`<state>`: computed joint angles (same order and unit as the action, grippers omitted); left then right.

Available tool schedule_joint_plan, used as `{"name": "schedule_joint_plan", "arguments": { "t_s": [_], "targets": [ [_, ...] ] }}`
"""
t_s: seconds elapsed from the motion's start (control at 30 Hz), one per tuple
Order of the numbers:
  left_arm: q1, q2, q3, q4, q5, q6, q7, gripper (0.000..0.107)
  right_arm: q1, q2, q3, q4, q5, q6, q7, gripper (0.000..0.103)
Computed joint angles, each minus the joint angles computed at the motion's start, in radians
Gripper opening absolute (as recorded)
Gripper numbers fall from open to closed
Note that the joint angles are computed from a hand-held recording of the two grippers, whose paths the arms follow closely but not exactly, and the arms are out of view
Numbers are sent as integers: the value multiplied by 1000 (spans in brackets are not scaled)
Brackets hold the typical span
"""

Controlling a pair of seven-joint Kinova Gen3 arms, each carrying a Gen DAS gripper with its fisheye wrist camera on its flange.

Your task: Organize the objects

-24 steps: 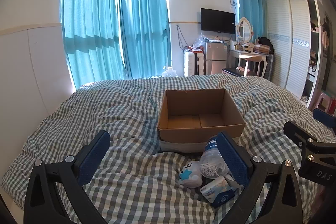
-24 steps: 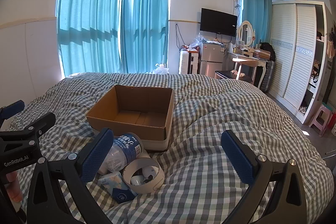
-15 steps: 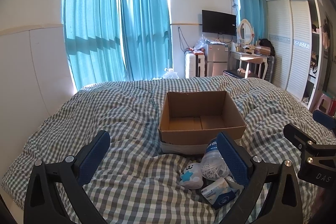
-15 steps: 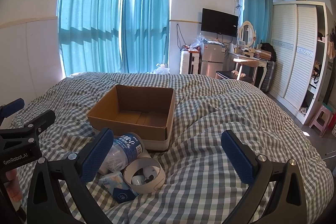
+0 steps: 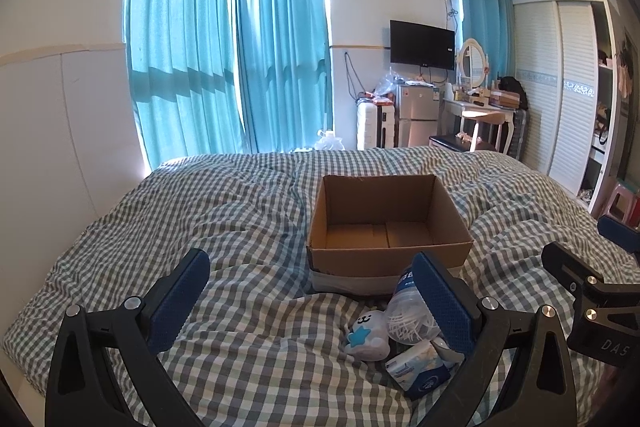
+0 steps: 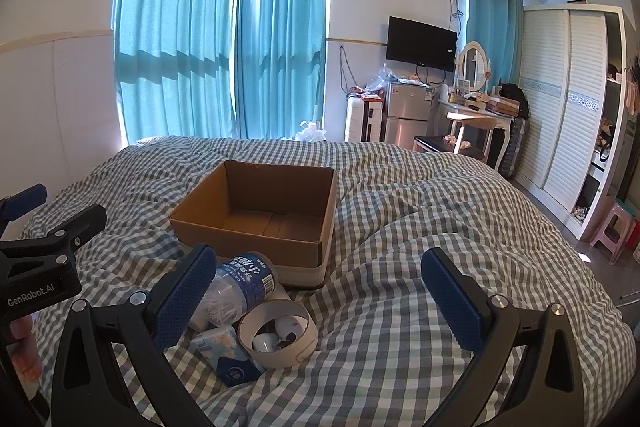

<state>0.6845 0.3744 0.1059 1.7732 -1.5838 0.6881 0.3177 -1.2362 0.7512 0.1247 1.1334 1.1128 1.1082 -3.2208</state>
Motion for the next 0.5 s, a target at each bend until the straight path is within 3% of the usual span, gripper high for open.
{"name": "schedule_joint_plan", "arguments": {
  "t_s": [0.5],
  "targets": [
    [-15,-6,14,15,-29,-15,21,103,-1,9,2,-13,-9,1,15,103]
  ]
}}
